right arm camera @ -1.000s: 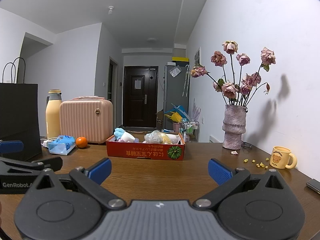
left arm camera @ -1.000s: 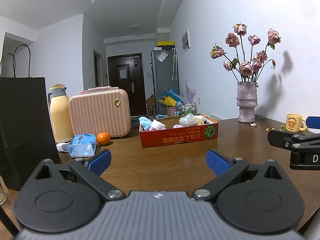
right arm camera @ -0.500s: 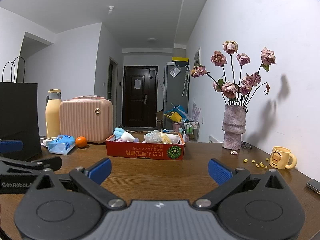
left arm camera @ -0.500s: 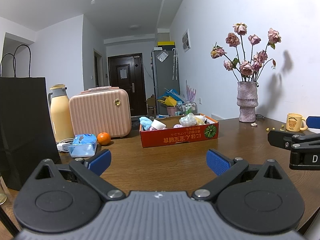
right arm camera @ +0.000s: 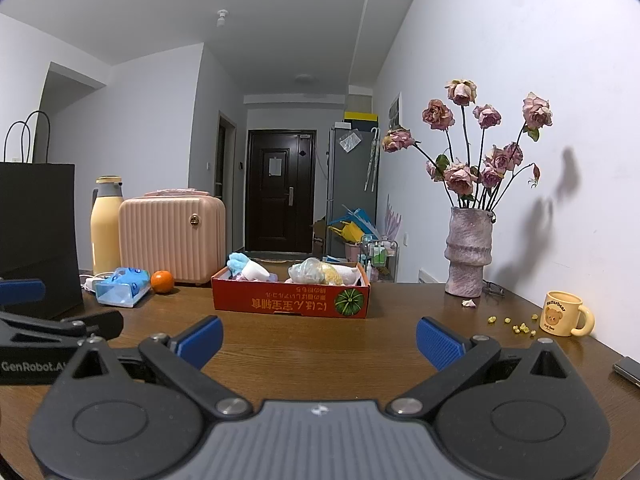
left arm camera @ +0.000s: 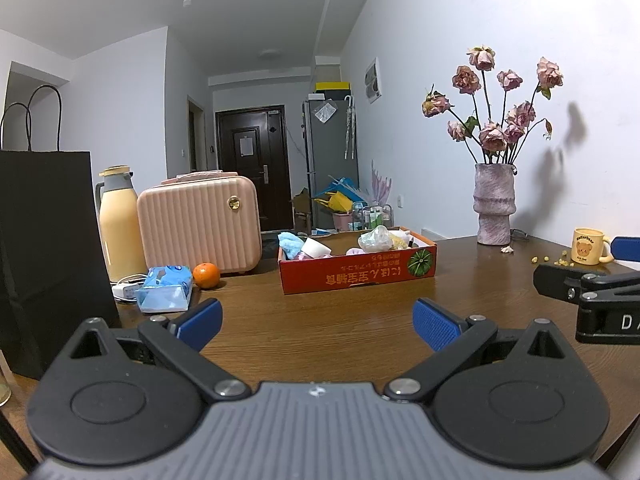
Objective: Organize soft objects
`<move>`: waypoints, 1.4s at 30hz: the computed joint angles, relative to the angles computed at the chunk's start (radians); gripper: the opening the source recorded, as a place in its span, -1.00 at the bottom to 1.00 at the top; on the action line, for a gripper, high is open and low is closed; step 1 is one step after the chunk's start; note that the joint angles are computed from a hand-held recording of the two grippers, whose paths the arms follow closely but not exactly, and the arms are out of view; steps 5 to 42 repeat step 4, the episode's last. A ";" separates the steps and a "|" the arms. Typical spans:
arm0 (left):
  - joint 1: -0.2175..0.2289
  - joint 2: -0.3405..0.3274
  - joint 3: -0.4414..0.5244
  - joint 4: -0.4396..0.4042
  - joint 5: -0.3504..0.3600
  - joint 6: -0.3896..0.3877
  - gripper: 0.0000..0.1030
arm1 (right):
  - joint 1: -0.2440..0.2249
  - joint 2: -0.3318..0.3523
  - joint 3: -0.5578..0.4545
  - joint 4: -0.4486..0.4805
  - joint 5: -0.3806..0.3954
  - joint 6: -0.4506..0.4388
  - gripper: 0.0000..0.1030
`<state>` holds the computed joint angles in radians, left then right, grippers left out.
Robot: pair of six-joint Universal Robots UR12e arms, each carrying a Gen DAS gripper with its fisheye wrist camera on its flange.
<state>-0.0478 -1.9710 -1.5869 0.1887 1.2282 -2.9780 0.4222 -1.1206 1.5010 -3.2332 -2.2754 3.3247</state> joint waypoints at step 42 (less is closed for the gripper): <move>0.000 -0.002 0.000 0.002 -0.005 0.000 1.00 | -0.002 0.002 0.000 0.004 0.004 0.002 1.00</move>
